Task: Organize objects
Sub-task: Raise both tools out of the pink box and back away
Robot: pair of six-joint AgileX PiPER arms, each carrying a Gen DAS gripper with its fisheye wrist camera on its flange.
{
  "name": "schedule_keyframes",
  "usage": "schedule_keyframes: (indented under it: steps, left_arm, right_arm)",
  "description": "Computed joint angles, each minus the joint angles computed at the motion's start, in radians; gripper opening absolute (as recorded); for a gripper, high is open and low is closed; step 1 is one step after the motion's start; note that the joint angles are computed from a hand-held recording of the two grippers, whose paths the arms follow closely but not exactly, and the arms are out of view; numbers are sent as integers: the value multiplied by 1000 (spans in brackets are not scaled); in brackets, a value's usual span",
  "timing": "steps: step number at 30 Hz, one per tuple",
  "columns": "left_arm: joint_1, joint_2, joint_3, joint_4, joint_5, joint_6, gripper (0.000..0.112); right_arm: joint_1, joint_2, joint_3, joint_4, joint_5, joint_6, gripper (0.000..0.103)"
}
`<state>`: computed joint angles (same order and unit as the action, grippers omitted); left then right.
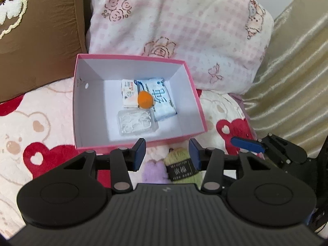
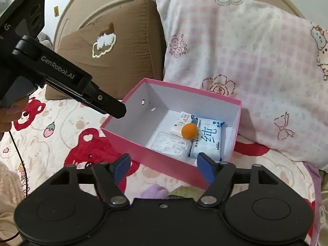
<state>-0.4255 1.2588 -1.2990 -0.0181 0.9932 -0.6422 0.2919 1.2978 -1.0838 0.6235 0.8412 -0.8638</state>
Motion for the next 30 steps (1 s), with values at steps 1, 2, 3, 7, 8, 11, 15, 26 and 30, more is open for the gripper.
schedule_keyframes:
  steps: [1, 2, 3, 7, 8, 11, 15, 26, 30]
  left_arm:
    - [-9, -7, -3, -1, 14, 4, 46]
    - [-19, -15, -4, 0, 26, 5, 46]
    - [-30, -25, -4, 6, 36, 2, 46]
    - [-88, -57, 0, 42, 75, -18, 50]
    - [-98, -65, 4, 45, 84, -20, 50]
    - [-136, -91, 23, 66, 104, -43, 55]
    - [-193, -127, 39, 130, 141, -125, 61]
    - [-396, -219, 117, 266, 221, -329, 89]
    - [-434, -231, 171, 266, 215, -380, 93]
  right_arm:
    - [1, -17, 5, -12, 6, 17, 79]
    - [5, -31, 7, -31, 10, 43, 80]
    - [3, -42, 6, -36, 24, 58, 80]
    - [-4, -80, 8, -42, 61, 84, 81]
    - [-7, -89, 9, -37, 70, 85, 81]
    - [-6, -111, 5, -53, 97, 109, 87]
    - [41, -178, 31, -159, 34, 197, 93]
    - [68, -276, 57, -227, 109, 277, 94]
    - [60, -333, 94, -230, 138, 254, 94]
